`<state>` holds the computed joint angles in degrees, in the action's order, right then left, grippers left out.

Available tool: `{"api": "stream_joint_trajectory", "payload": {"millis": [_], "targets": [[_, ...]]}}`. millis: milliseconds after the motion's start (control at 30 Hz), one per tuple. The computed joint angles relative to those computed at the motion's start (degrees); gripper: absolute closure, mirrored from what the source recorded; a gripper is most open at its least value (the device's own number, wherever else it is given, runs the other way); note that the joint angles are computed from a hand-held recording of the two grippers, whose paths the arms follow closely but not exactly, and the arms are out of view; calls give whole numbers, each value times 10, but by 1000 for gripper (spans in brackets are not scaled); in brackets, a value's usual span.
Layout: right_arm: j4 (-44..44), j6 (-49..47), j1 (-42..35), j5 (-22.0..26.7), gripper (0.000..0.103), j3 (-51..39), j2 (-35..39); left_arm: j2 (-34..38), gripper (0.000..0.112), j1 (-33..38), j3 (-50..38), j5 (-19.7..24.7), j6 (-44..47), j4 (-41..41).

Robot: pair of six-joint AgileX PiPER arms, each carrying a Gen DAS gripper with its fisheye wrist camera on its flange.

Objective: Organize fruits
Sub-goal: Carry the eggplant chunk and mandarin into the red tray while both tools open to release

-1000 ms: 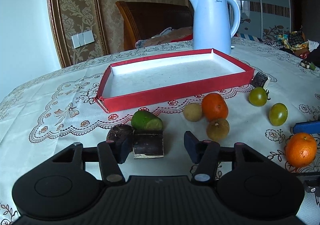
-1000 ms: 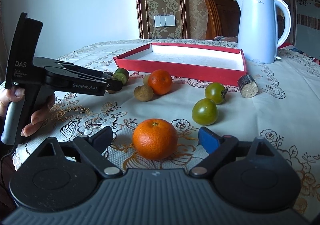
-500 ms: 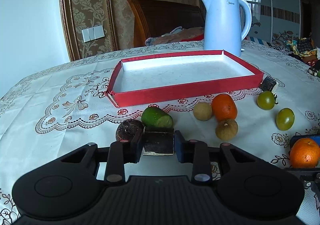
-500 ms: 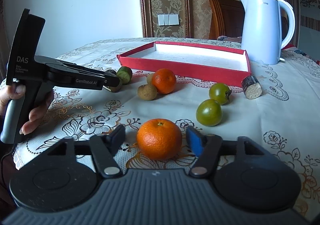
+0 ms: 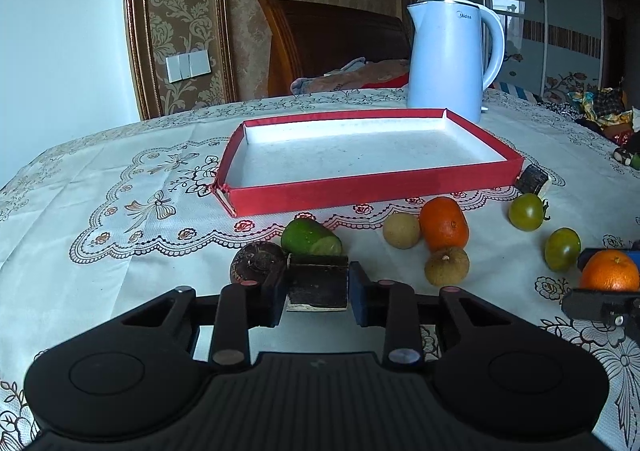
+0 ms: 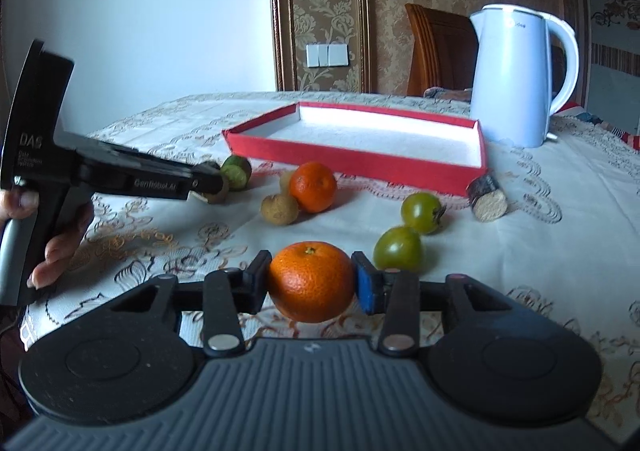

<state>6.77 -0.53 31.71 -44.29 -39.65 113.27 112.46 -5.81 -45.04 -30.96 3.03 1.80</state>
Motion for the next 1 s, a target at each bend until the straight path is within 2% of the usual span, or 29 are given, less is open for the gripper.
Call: {"api": "stream_joint_trajectory", "payload": {"millis": [233,367,500,600,767,900,1000], "targets": [[39,-44,-14,39,63,-39,-21,-23,81,1,-16,32,-59,60],[50,-59,-25,65,63,-72,-23,-33,81,3,-46,65,-116,114],[84,-100,-29,91,63,-130,-10,-16,81,-12,-94,83,-88,76],[110,-125,-36,117,63,-194,19,12,81,-13,-150,114,-126,97],[186,-197,-58,195,63,-342,94,76,81,-13,-258,168,-140,85],[274,-284,-78,276,63,-468,158,123,81,-7,-347,228,-217,145],[389,-392,-88,328,63,-550,201,151,81,-13,-395,258,-120,43]]}}
